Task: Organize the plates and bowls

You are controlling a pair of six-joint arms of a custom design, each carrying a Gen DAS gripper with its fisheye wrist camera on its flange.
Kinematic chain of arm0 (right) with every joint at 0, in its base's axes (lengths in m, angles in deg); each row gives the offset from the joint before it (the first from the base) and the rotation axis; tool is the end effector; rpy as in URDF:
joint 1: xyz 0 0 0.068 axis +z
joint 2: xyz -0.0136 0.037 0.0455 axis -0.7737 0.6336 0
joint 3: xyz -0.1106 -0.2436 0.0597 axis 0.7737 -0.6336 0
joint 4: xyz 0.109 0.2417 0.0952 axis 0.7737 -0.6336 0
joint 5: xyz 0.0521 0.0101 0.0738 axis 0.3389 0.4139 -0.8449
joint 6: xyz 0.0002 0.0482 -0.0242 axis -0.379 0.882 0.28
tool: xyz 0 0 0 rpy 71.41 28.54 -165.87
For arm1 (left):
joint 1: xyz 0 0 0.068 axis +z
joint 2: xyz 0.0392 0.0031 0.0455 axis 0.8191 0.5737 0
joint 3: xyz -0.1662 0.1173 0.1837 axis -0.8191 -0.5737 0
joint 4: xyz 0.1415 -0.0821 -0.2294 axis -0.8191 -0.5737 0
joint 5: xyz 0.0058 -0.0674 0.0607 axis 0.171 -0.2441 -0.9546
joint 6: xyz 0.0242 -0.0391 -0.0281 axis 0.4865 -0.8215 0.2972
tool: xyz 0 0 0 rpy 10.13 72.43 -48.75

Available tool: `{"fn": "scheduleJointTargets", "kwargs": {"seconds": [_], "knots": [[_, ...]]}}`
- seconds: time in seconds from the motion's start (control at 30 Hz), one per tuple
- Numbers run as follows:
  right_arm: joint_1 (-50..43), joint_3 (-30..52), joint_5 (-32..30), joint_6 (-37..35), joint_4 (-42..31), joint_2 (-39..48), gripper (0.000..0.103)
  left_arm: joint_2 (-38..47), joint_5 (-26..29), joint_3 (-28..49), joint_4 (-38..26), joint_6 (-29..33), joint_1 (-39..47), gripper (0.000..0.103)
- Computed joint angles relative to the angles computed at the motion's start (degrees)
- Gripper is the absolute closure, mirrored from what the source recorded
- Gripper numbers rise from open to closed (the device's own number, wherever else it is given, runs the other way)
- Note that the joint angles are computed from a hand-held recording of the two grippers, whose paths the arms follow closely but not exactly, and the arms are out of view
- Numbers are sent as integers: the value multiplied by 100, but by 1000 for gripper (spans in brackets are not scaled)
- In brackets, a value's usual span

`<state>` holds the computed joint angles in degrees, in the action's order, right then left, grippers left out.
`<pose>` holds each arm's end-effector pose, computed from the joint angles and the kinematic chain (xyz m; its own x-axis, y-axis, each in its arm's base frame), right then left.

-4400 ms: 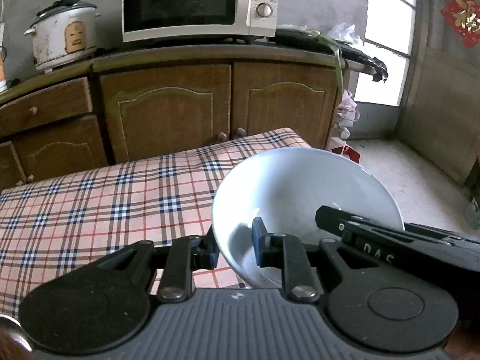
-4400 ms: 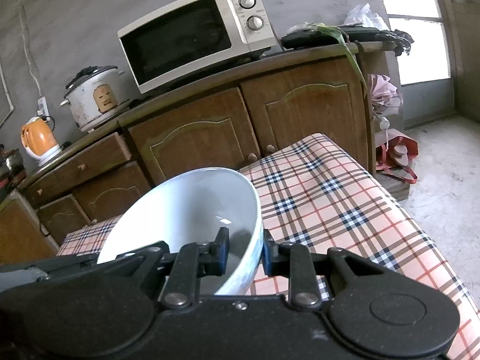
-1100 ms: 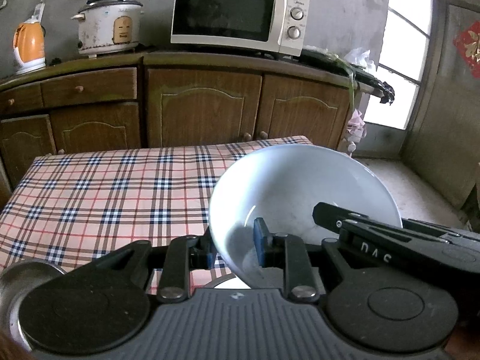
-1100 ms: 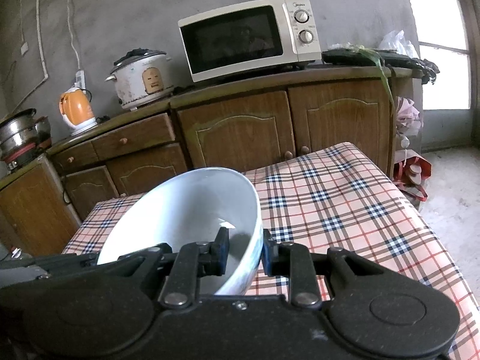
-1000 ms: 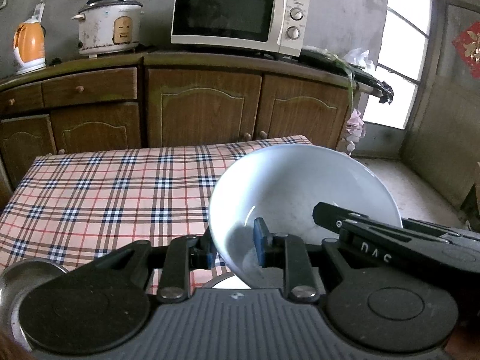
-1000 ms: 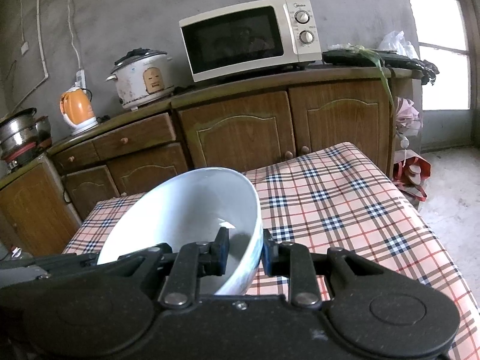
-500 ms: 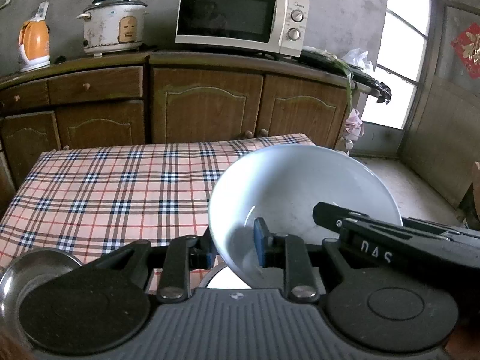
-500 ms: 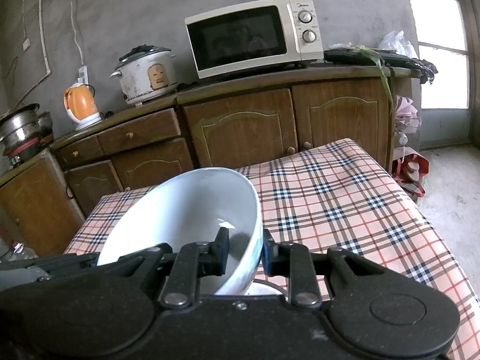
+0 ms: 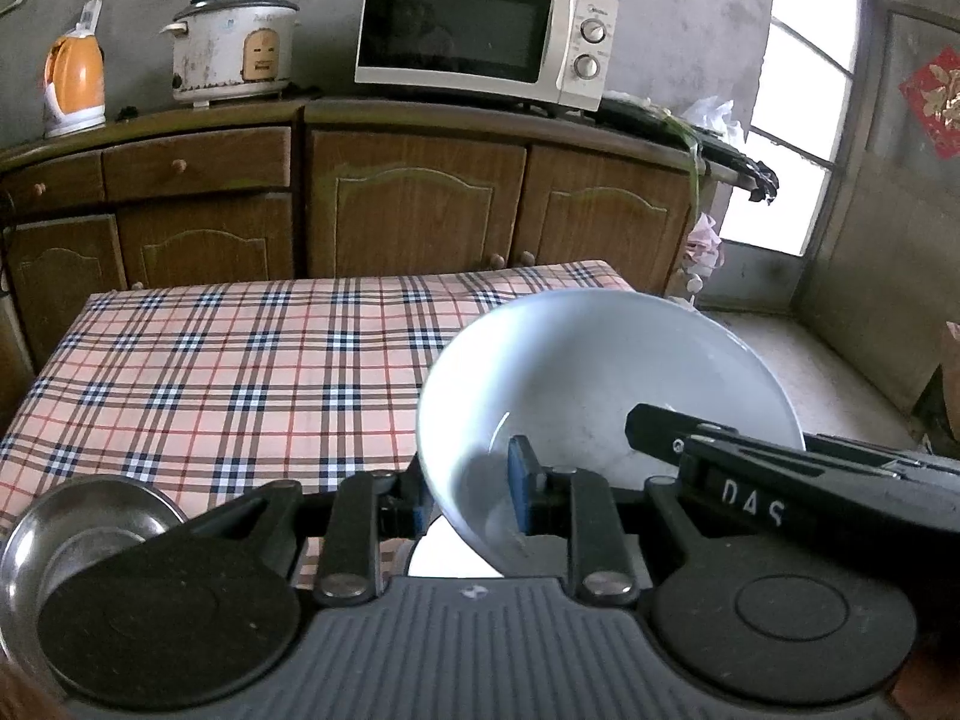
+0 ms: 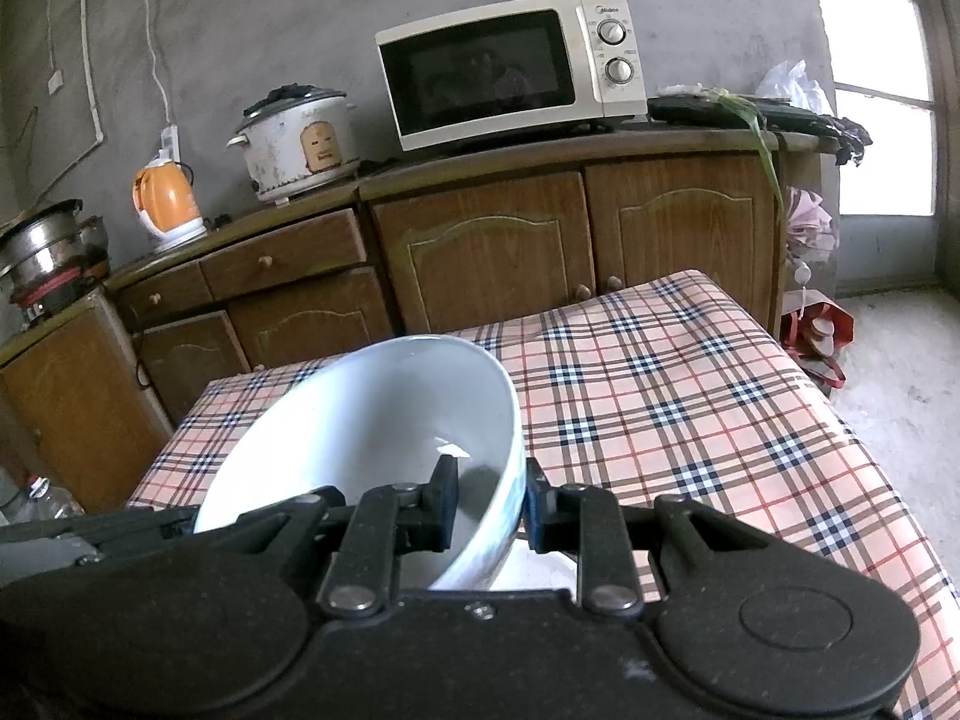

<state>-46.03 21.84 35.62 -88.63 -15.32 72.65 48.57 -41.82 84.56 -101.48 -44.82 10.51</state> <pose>0.3221 0.0402 0.1804 -0.5535 -0.0472 -0.8315 -0.3973 0.8924 0.2138 0.2677 -0.2326 0.2041 -0.5690 -0.1972 -0.7983 -0.1687 0.9782 -0.1214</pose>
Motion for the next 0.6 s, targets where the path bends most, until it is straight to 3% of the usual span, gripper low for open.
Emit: {"fn": "scheduleJointTargets", "kwargs": {"seconds": [0.6], "knots": [[-19,-72,-12,-11,-51,-93,74,-56,-72,-54,-102,-123,-115,79]]}}
